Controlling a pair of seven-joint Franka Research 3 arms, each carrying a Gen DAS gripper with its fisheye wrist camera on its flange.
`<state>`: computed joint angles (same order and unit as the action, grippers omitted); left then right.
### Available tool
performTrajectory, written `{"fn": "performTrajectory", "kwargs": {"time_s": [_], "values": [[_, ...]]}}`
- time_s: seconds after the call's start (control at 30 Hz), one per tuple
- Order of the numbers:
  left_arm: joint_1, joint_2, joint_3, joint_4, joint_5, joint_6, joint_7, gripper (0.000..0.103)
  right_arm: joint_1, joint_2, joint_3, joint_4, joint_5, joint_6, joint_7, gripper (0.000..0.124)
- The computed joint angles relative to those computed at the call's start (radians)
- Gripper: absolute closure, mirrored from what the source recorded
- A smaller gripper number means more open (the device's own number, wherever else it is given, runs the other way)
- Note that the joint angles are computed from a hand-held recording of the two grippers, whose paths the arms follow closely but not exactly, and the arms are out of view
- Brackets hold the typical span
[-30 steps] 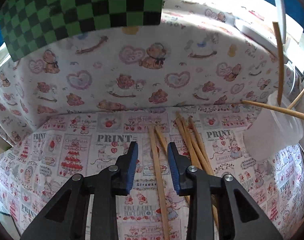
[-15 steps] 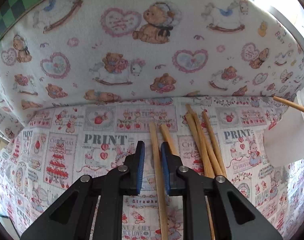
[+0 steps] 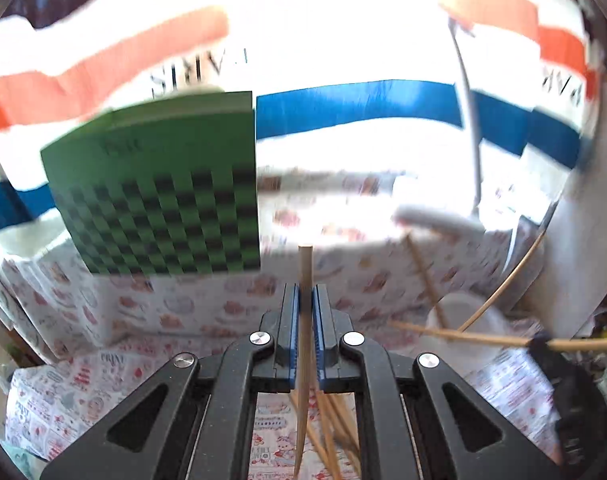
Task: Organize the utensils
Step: 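Carry the right gripper's chopstick over the cup while the left gripper carries its chopstick there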
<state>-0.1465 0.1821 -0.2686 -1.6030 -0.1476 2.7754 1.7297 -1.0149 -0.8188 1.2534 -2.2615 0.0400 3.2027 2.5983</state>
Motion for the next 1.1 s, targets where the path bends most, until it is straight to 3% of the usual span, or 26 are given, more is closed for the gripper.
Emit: {"fn": "performTrajectory", "kwargs": {"time_s": [0.23, 0.43, 0.53, 0.7, 0.8, 0.9, 1.1], "values": [[-0.003, -0.122, -0.007, -0.067, -0.129, 0.082, 0.080, 0.097, 0.035, 0.001, -0.034, -0.037, 0.013, 0.069, -0.004, 0.116], [-0.055, -0.166, -0.015, -0.116, -0.482, 0.206, 0.393, 0.097, 0.094, -0.045, -0.089, -0.135, 0.118, 0.252, 0.023, 0.116], [-0.089, -0.165, -0.017, -0.105, -0.613, 0.247, 0.527, 0.097, 0.079, -0.175, -0.100, -0.148, 0.189, 0.190, 0.007, 0.116], [-0.117, -0.147, -0.026, -0.044, -0.795, 0.216, 0.678, 0.097, 0.102, -0.143, -0.122, -0.189, 0.235, 0.248, 0.020, 0.116], [-0.129, -0.136, -0.046, -0.016, -0.892, 0.239, 0.785, 0.097, 0.108, -0.173, -0.137, -0.198, 0.259, 0.225, -0.005, 0.116], [-0.142, -0.121, -0.053, -0.002, -0.867, 0.253, 0.761, 0.097, 0.130, -0.160, -0.161, -0.205, 0.255, 0.213, -0.030, 0.116], [-0.146, -0.086, -0.072, 0.014, -0.706, 0.257, 0.614, 0.097, 0.191, -0.026, -0.225, -0.148, 0.149, 0.041, -0.125, 0.116]]}}
